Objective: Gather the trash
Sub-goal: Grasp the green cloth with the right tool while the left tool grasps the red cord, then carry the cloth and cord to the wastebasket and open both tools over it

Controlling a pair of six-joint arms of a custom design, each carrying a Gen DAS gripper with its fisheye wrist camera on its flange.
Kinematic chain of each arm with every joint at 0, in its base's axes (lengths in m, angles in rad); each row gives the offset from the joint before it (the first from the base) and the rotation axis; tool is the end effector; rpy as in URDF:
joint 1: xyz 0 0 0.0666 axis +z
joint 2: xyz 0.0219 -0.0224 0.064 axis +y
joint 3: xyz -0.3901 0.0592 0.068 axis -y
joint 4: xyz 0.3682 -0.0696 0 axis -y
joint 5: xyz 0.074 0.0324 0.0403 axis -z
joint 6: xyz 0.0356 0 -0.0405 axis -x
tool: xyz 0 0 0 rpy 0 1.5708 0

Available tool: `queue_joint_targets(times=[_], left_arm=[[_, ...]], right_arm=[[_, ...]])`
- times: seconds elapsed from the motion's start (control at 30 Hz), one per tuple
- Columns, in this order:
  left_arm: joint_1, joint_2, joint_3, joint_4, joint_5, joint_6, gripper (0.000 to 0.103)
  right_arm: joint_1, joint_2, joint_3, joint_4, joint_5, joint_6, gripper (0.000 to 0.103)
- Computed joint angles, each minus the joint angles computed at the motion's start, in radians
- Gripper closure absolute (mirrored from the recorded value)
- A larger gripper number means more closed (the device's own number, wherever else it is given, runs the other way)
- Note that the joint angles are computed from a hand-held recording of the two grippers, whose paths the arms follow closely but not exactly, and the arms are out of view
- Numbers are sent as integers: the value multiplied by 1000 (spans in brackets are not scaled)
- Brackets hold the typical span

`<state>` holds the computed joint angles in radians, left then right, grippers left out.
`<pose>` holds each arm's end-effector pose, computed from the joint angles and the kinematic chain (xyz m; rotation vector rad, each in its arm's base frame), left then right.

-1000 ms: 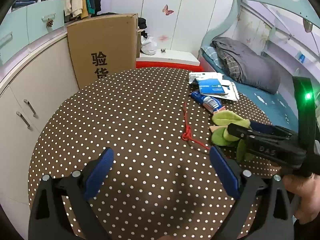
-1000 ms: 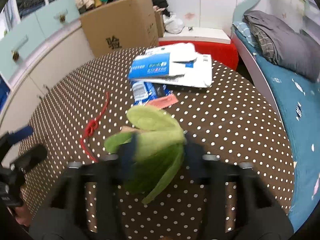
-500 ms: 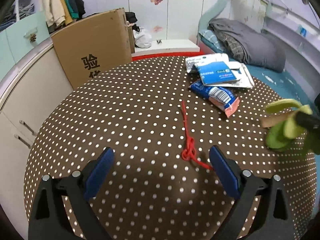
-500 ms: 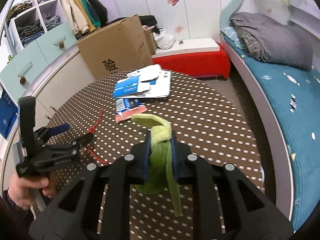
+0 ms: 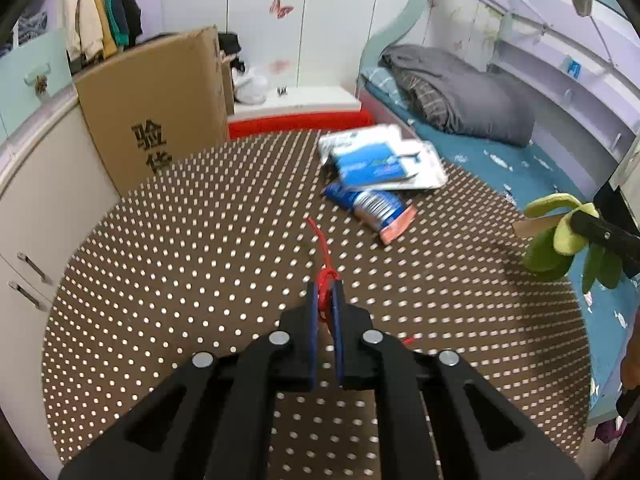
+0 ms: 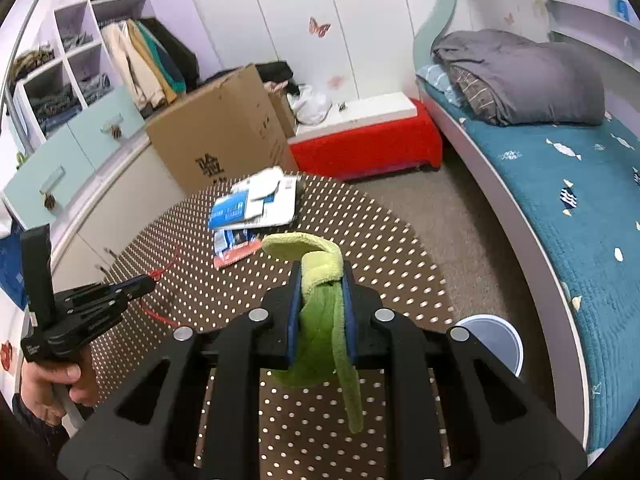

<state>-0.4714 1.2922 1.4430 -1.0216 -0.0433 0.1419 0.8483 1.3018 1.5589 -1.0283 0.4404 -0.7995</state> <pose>0.3698 -0.1872 0.4957 0.3832 2.4228 -0.2196 0.2867 0.3017 0.5442 0.1591 2.2726 0.3584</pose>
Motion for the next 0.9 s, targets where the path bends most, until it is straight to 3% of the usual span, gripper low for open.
queue_joint_targets(times=[0.33,0.57,0.73,0.9], left_arm=[[-127,-12,102,20,-33,32,97],[-196,34,175,40,-7,61,97],[-234,74,214,45,1,70,97],[-268,116,240,41,1,66,97]], right_arm=[[-59,-132,-54,-22,45,-10,85],[-142,-223,-126,-62,57,-48,85],[-249,-272,-237,-75,-4,-83,85],[-393,-266,-404,-20,-162,-96,85]])
